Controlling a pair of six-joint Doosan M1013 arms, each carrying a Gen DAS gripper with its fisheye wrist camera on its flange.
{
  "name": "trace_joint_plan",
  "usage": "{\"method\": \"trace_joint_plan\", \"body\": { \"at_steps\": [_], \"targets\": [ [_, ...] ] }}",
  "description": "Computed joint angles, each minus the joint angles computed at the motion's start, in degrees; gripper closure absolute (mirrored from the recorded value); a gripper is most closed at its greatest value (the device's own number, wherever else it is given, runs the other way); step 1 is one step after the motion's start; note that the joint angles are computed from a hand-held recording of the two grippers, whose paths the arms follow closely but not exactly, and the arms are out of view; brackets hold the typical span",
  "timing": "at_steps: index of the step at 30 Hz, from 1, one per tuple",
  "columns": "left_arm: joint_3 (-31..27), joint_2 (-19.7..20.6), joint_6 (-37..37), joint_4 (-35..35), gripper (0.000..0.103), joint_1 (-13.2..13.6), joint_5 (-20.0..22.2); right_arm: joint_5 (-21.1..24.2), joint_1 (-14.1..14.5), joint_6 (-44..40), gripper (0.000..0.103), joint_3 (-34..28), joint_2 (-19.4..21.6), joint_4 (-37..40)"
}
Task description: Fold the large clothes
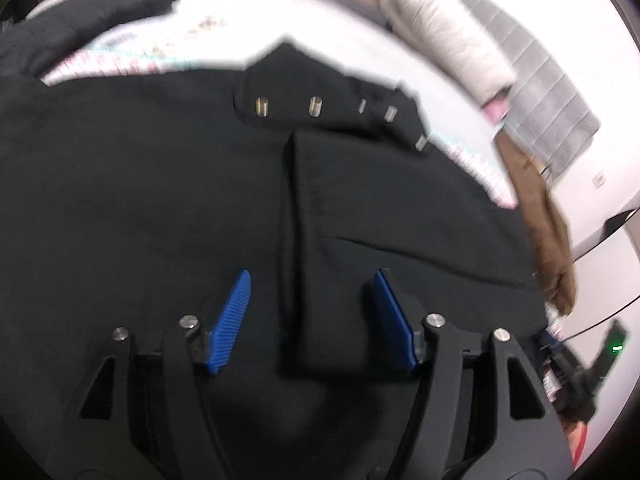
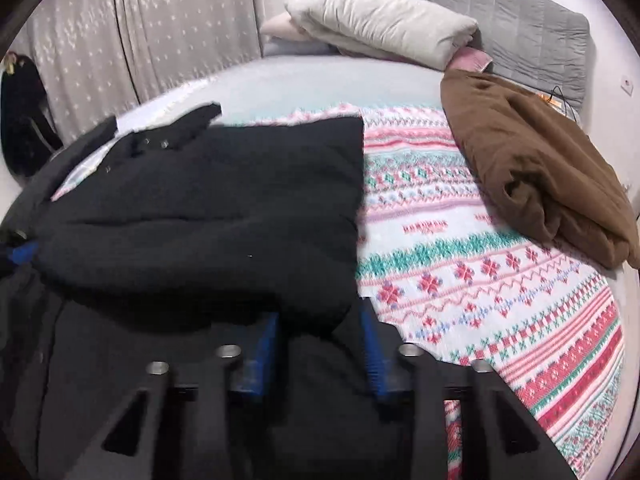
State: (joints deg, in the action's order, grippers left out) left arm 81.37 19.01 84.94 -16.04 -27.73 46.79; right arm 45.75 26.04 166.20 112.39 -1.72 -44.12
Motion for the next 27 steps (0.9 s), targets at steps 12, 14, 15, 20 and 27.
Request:
{"method": "trace_joint_plan", "body": {
  "at_steps": [12, 14, 15, 20, 27],
  "targets": [
    [0.5, -2.9, 2.9, 13.4, 0.043, -5.6, -6.3, -3.9, -2.0, 5.7, 0.07, 1.5, -7.0, 2.5],
    [1.0, -2.8, 9.0, 8.5, 0.041, -5.6, -7.1, -4.9, -1.0, 6.7, 0.066, 0.9, -6.4, -0.3],
    [1.0, -2.4, 11.1, 6.9, 0.041, -5.8, -6.6, -4.9, -0.6, 5.8, 0.066, 0.3, -5.4, -0.7],
    [3.2, -1.7, 13.8, 6.9, 0.037, -6.3, -4.4, -6.4, -2.2, -1.7, 0.066, -1.3, -0.4, 7.3],
    [3.6, -4.0, 9.9, 11.9, 0.016, -5.8, -1.1, -4.0, -2.6, -4.9, 0.058, -1.4, -0.7, 14.6]
  ]
}}
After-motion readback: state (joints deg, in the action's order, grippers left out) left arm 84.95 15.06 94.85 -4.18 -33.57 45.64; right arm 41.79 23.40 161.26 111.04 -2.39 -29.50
